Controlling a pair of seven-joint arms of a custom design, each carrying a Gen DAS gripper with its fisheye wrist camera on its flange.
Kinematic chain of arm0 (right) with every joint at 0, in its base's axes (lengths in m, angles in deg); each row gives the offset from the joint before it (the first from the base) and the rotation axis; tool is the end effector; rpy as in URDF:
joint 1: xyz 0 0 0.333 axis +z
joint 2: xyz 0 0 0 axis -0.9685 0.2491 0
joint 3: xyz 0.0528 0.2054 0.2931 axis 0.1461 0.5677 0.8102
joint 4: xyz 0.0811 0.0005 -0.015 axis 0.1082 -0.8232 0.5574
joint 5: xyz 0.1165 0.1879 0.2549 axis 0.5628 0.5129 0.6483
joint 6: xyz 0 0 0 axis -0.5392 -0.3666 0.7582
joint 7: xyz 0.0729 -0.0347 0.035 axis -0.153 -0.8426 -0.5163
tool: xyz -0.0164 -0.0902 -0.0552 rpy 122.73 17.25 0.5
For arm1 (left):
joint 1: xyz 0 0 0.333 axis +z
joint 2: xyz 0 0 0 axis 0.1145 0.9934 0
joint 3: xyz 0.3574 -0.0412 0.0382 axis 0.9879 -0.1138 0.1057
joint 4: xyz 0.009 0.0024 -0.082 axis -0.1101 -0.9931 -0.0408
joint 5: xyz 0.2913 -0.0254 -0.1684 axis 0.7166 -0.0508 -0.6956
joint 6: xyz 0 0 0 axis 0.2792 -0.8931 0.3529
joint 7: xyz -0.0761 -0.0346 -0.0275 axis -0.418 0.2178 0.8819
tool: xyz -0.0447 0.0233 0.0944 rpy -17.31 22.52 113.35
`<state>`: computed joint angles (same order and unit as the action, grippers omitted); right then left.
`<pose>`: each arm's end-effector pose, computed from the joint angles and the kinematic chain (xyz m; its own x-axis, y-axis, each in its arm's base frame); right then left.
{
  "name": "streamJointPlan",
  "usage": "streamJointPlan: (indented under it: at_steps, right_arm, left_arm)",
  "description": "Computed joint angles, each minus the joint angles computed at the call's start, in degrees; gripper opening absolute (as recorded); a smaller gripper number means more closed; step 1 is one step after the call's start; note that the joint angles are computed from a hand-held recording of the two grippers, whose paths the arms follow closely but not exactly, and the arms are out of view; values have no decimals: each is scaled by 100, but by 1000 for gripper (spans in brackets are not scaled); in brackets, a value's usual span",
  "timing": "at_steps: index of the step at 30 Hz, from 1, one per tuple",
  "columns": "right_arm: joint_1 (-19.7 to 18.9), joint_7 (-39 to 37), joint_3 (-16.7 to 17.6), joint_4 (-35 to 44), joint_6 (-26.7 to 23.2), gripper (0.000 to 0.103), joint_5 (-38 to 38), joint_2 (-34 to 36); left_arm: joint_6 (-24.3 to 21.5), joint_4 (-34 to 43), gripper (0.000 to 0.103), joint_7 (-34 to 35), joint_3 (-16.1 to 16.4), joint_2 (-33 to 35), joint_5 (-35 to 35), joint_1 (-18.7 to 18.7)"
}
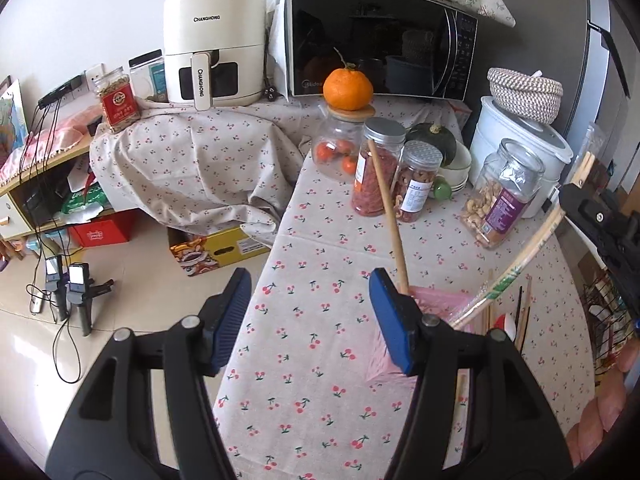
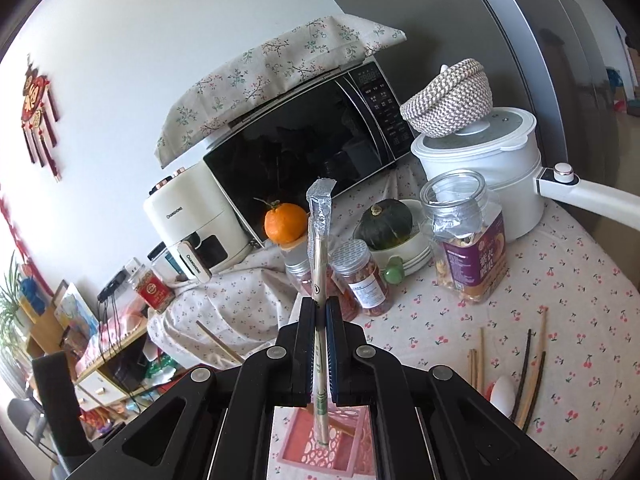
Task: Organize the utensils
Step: 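Lower both held chopsticks into the pink basket and open both tools, then move both open tools back over the remaining utensils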
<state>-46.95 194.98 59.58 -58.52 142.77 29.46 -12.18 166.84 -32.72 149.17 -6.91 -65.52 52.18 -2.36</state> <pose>0.6408 0.2534 0.6424 -0.0095 -0.8716 -0.4902 -0.4425 0.4432 -0.7796 0.6500 -0.1481 0.6488 0.0162 -0.9999 -0.0035 -0.7020 -0.0089 -0.7121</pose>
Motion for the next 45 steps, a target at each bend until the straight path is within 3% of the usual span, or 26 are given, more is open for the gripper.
streamJointPlan:
  at_steps: [3,7,14,16,18,23,28,37,45]
  right_arm:
    - [628,854,-848,121,-11,5,-368,266]
    - [797,1363,-1029,241,-244,5,-693,460]
    - [335,979,-217,130,-460,12,-710,381]
    - [264,874,-111,24,-426,27,-693,297]
    - [236,834,-95,-103,-414,34,-707,172]
    - [-167,309,333,-425,-668,45,-485,-245]
    - [-719,-614,866,-847,-1144,61,19,-738]
    - [-1314,-1446,1132,-1653,-1923,75,617,-1428]
    - [-1752,-2259,1272,-1743,-3154,78,1653,-1562]
  left_arm:
    - [-45,-78,62,168,-18,-38,-5,48]
    - [-105,-128,62,373,-86,-55,-177,102]
    - [-245,-39,63,562,-141,4,-447,87]
    - [-243,-53,63,584,-151,-11,-470,70]
    - [-210,-105,66,629,-184,-48,-551,81]
    - [-163,-205,78,960,-394,-134,-1147,207]
    - [-230,-369,82,1260,-503,-269,-1488,163]
    - [-341,-711,85,1910,-683,-490,-1889,-3]
    - [-717,-499,85,2418,-815,-308,-2091,-222]
